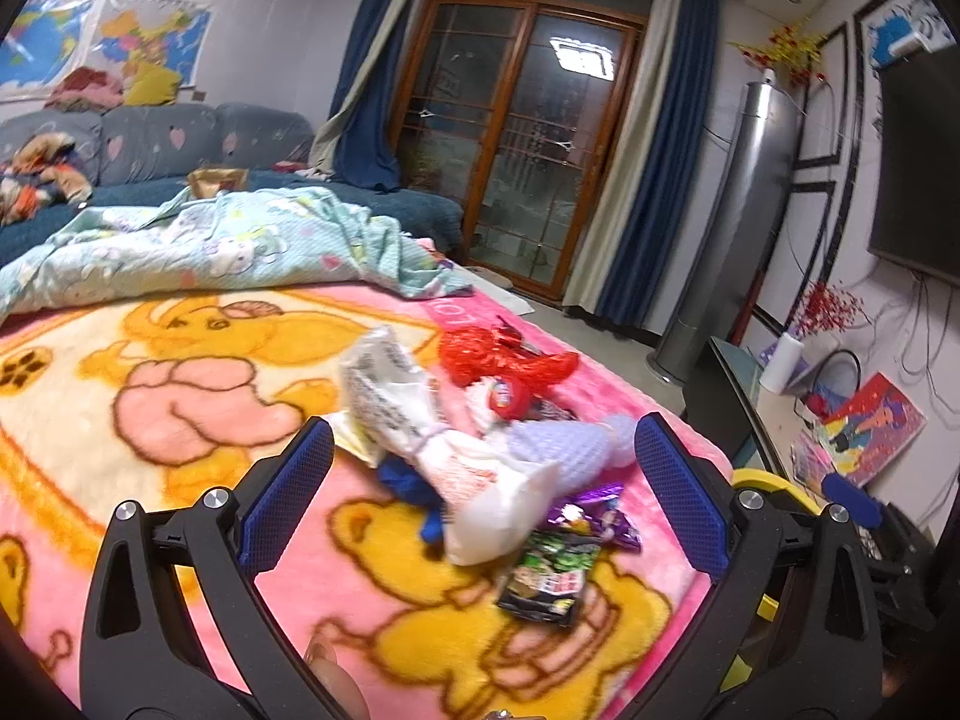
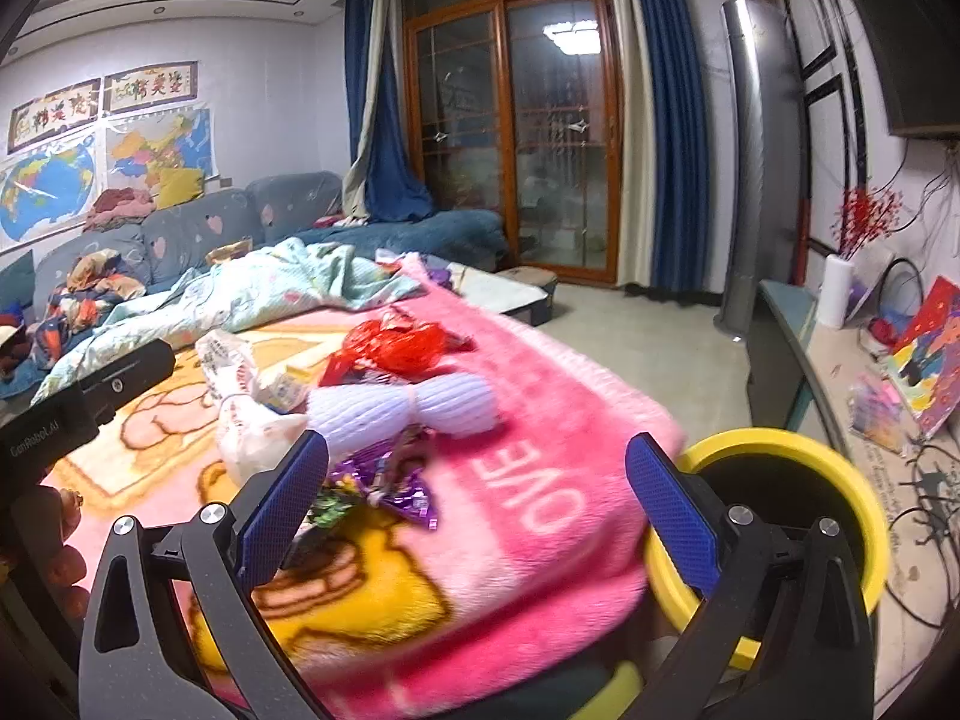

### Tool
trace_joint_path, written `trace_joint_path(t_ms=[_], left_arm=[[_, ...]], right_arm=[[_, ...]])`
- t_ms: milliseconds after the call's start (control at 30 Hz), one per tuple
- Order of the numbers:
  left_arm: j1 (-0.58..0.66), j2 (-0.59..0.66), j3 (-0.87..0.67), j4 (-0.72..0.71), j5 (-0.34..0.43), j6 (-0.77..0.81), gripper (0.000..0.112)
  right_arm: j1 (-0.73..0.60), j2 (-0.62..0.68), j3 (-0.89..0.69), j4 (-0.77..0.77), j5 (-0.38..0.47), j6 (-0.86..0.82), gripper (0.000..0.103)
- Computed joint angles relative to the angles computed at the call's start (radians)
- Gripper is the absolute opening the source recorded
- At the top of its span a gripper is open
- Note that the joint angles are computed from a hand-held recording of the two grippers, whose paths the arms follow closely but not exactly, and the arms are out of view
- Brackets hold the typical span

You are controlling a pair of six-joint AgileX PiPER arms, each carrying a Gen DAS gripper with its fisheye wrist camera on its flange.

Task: Collect trash
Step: 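Grasp the white plastic bag with the left tool while the right tool grasps the lavender mesh sleeve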

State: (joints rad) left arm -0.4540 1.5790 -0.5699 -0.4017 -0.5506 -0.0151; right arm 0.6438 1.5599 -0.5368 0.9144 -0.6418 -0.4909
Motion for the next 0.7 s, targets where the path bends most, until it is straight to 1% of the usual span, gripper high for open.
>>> trace_joint_path(t_ms=[67,133,267,367,400,467,533,567,600,667,700], left_arm=[[0.047,-0.001,0.005,0.08,0.006,-0.071,0.092],[0.082,0.001,0.004,0.128,0.015,-0.116,0.092],[0.141,0.022,-0.019,0.178,0.051,-0.167,0.092],[0.159,0.035,-0.048,0.163,0.086,-0.145,0.092],[0.16,0.04,-0.055,0.155,0.092,-0.137,0.092],[0.173,0.059,-0.089,0.15,0.123,-0.126,0.092],[0.187,0.079,-0.123,0.188,0.155,-0.156,0.092],[0.198,0.092,-0.146,0.245,0.174,-0.205,0.092],[0.201,0.104,-0.162,0.262,0.182,-0.219,0.092],[0.199,0.129,-0.209,0.206,0.222,-0.155,0.092],[0.199,0.143,-0.232,0.186,0.237,-0.128,0.092]], right_arm=[[-0.009,0.024,-0.032,-0.016,0.032,0.006,0.097],[-0.02,0.048,-0.064,-0.032,0.057,0.012,0.097],[-0.025,0.092,-0.124,-0.015,0.063,-0.014,0.097],[-0.041,0.132,-0.188,0.031,0.083,-0.058,0.097],[-0.053,0.147,-0.214,0.047,0.102,-0.076,0.097],[-0.068,0.175,-0.262,0.103,0.121,-0.132,0.097],[-0.091,0.204,-0.308,0.157,0.139,-0.18,0.097],[-0.101,0.213,-0.319,0.165,0.151,-0.184,0.097],[-0.112,0.227,-0.34,0.19,0.166,-0.208,0.097],[-0.14,0.258,-0.387,0.267,0.197,-0.272,0.097],[-0.156,0.269,-0.405,0.284,0.218,-0.278,0.097]])
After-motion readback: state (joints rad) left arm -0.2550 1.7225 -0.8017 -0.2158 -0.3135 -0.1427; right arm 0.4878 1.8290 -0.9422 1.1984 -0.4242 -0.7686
